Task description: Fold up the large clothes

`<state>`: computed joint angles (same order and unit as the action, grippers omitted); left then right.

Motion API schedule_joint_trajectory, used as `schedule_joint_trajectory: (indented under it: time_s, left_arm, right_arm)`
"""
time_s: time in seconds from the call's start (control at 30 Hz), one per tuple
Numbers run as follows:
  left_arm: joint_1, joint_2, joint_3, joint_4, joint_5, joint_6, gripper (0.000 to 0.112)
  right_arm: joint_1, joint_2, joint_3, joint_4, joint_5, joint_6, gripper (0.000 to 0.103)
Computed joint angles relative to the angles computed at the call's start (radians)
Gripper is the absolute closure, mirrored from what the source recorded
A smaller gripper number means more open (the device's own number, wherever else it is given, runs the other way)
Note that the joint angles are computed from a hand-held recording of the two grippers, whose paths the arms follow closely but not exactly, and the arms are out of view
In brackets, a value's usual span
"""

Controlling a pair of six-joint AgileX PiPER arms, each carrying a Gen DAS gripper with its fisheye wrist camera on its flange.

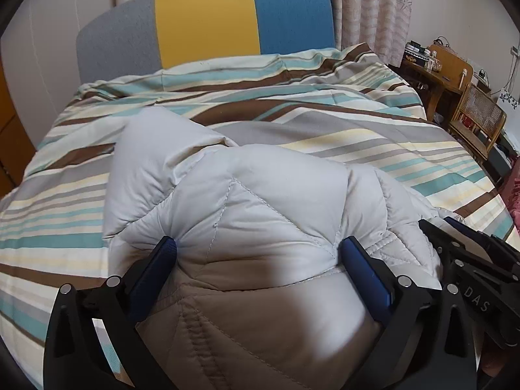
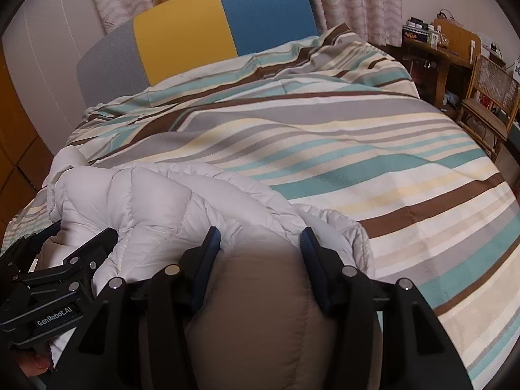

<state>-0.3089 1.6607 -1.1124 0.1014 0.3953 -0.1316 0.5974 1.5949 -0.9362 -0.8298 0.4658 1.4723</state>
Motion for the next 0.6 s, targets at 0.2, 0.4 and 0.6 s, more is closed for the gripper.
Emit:
schedule_joint_trajectory:
  time_s: [0.2,0.4,0.6]
  left_arm:
    - [-0.010,-0.023,0.028,0.059,-0.019,-0.058,0.012]
    - [-0.062,-0.124,0.112,0.263,-0.009,-0.250,0.012]
    - [-0.071,-0.247,0.179,0.158,0.023,-0.180,0.012]
  right_arm:
    - [0.019,0.024,-0.005,-0.071,0.026,0.069,0.052]
    - [0.033,0.023,-0.003,-0.110,0.040,0.101,0.052]
    - [0.100,-0.014,0.022,-0.231,0.135,0.240,0.045]
